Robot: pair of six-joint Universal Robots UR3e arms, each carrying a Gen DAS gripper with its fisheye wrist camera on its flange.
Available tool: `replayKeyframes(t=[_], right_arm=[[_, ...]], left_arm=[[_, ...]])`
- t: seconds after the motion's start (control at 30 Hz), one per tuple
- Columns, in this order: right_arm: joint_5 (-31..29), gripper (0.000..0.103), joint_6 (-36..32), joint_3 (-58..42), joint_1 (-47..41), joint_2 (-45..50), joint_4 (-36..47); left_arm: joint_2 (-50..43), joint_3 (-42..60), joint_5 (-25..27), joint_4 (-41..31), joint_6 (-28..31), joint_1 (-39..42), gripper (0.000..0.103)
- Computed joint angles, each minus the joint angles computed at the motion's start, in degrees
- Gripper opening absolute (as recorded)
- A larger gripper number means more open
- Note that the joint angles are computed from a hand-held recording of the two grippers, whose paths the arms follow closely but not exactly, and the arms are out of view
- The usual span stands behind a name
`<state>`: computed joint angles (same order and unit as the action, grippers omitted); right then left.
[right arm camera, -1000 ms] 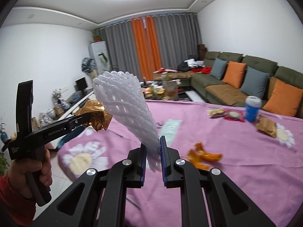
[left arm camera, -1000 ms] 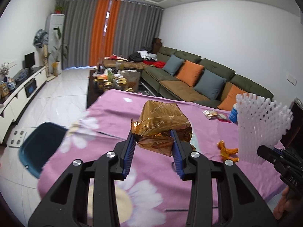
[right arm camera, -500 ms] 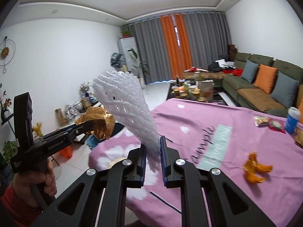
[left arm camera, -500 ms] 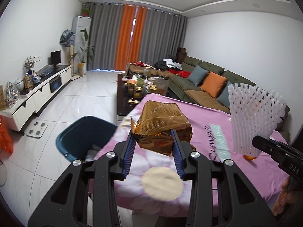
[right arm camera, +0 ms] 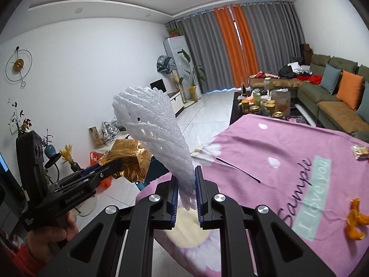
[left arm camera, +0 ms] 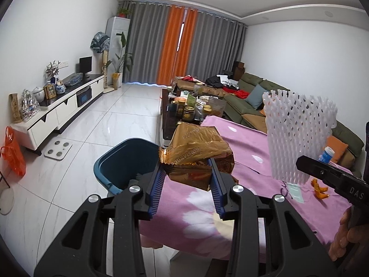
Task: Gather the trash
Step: 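Carry the foil wrapper and bubble wrap over to the teal bin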
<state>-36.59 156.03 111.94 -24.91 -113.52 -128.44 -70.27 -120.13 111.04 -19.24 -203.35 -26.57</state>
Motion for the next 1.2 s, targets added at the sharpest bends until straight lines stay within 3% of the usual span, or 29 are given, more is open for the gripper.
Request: replayKeyframes(t=[0.3, 0.5, 0.9, 1.2], right_arm=[[-6.99, 0.012, 8.65, -11.98, 11.9, 17.62, -10.17], [-9.99, 0.012, 10.58, -23.79, 17.85, 29.3, -9.39], [-13.2, 0.013, 12.22, -54.9, 26.6, 54.03, 2.54], [-17.52, 0.013, 10.98, -83.14, 32.15, 71.45, 18.08]], left_arm=[[2.08, -1.45, -7.08, -1.59, 2.87, 10.71, 0.038], [-1.69, 0.07, -9.61, -1.02, 3.12, 16.22, 0.038], [-16.87, 7.96, -12.91, 1.21, 4.72, 24.0, 0.038], [-28.99, 14.09, -12.24, 2.04, 3.68, 24.23, 0.038]])
